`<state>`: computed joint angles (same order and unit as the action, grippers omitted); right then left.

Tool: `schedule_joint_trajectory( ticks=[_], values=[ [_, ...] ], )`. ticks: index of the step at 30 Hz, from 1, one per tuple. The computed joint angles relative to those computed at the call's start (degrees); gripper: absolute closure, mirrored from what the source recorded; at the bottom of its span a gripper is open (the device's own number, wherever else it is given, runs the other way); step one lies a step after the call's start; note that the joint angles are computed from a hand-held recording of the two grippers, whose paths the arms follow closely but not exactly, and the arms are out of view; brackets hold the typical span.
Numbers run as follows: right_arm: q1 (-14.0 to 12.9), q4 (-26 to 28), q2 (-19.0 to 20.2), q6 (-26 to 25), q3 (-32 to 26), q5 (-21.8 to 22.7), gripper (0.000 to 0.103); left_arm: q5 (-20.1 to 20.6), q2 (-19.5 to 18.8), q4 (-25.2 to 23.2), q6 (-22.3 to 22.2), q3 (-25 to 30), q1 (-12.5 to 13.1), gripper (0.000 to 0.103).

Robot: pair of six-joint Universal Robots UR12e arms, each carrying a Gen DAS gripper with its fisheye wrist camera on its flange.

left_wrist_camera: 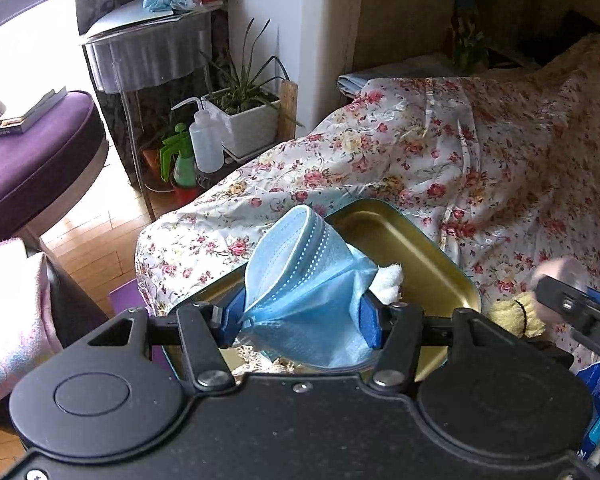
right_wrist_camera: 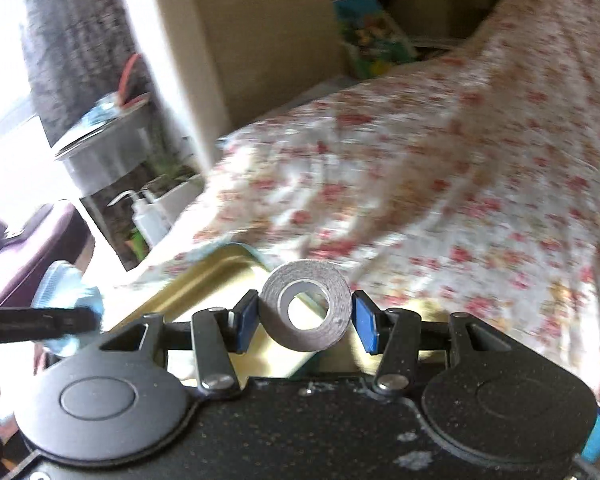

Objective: Organize soft objects
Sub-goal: 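Carry the mask into the tin tray and release it while the right gripper drops the tape roll there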

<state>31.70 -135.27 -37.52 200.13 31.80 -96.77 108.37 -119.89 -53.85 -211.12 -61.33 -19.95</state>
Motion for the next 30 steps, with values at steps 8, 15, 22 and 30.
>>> schedule_joint_trajectory(
  ticks=[8, 15, 22, 30],
  values=[
    [0.9, 5.7, 6.6, -0.4, -13.4, 2.7, 0.052, 1.4, -0.7, -0.2, -0.7, 0.9, -0.3, 0.035],
    [0.9, 8.5, 9.9, -0.3, -19.5, 2.9, 0.038, 4.1, -0.9, -0.2, -2.1, 1.1, -0.5, 0.026],
    [0.6, 7.7, 7.1, 0.6, -14.0, 2.0, 0.038, 3.8, -0.7, -1.4, -2.9, 1.0, -0.2, 0.026],
    [0.4, 8.0, 3.6, 0.9, -7.5, 0.6, 0.038, 3.7, -1.2, -3.6, -1.7, 2.1, -0.6, 0.026]
  ],
)
